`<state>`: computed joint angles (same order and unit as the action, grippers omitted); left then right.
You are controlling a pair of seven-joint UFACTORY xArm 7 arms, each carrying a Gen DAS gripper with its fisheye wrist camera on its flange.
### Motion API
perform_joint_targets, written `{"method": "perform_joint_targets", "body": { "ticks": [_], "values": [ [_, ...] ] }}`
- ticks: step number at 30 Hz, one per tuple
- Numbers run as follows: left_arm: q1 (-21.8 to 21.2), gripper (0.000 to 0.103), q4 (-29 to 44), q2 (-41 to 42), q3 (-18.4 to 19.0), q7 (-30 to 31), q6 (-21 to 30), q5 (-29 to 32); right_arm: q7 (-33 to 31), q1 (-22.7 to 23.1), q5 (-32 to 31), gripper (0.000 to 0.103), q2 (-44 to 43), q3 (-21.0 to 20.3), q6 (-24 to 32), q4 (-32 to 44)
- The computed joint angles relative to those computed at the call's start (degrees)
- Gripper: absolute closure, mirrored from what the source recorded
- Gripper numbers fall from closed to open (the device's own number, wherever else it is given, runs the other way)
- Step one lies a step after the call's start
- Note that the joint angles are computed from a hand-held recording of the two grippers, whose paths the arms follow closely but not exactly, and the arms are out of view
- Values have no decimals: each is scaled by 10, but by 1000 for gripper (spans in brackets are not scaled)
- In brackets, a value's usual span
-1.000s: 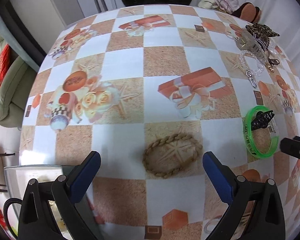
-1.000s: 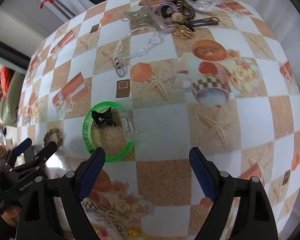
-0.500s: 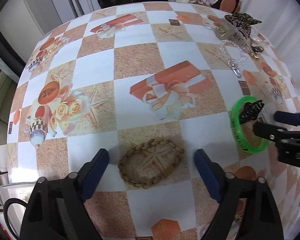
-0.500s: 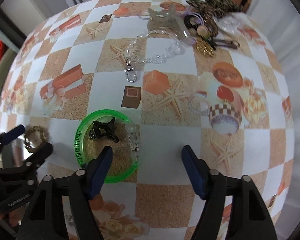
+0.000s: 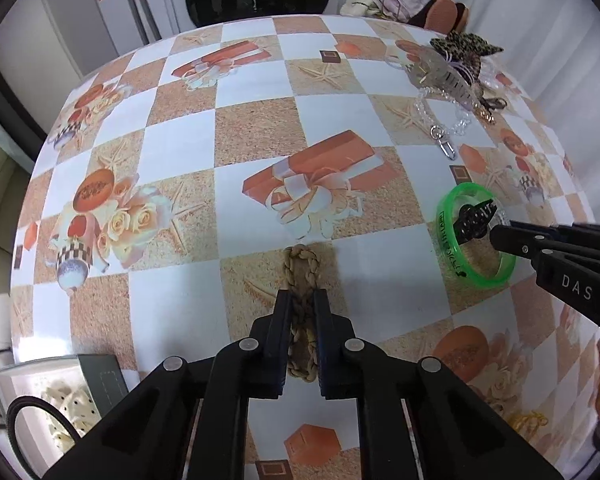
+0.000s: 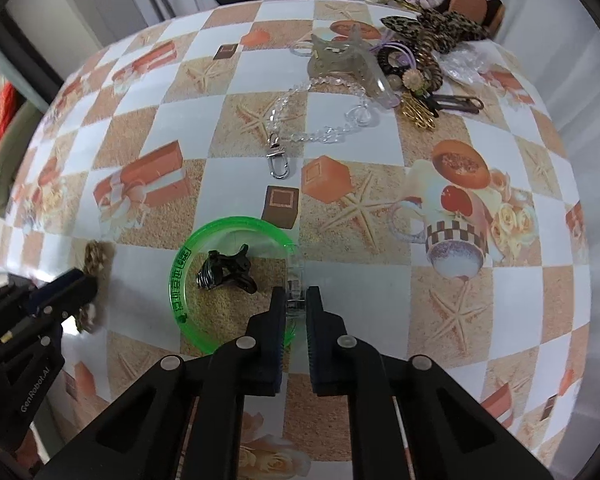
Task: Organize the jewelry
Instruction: 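Grasp the braided rope bracelet with the left tool while the right tool grasps the green bangle, then carry the rope bracelet and green bangle into the tray with both tools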
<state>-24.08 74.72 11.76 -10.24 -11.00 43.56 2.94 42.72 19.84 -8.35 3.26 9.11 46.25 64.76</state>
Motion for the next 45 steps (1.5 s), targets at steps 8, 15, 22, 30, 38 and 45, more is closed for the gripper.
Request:
{"method": "perform_joint_targets", "body": {
  "ticks": [8,15,22,30,38,45],
  "values": [
    [5,87,-30,-39,-4,-2,-9,-24,-6,-15,35,93,-58,-1,-33,-49],
    [12,87,-66,-89,-7,-1,-19,-54,-4,-11,68,93,-85,10,-26,-56],
    [23,87,-114,-158,-3,1,-22,-83,-11,1,99,93,-107,20,-15,-55],
    [44,87,-190,-250,11,0,-16,-102,-9,26,113,93,-92,36,1,-14],
    [72,87,-274,-358,31,-15,1,-112,-15,64,124,93,-48,54,15,59],
    [109,87,-345,-455,55,-20,41,-104,-31,106,129,93,26,66,30,162]
  ]
}}
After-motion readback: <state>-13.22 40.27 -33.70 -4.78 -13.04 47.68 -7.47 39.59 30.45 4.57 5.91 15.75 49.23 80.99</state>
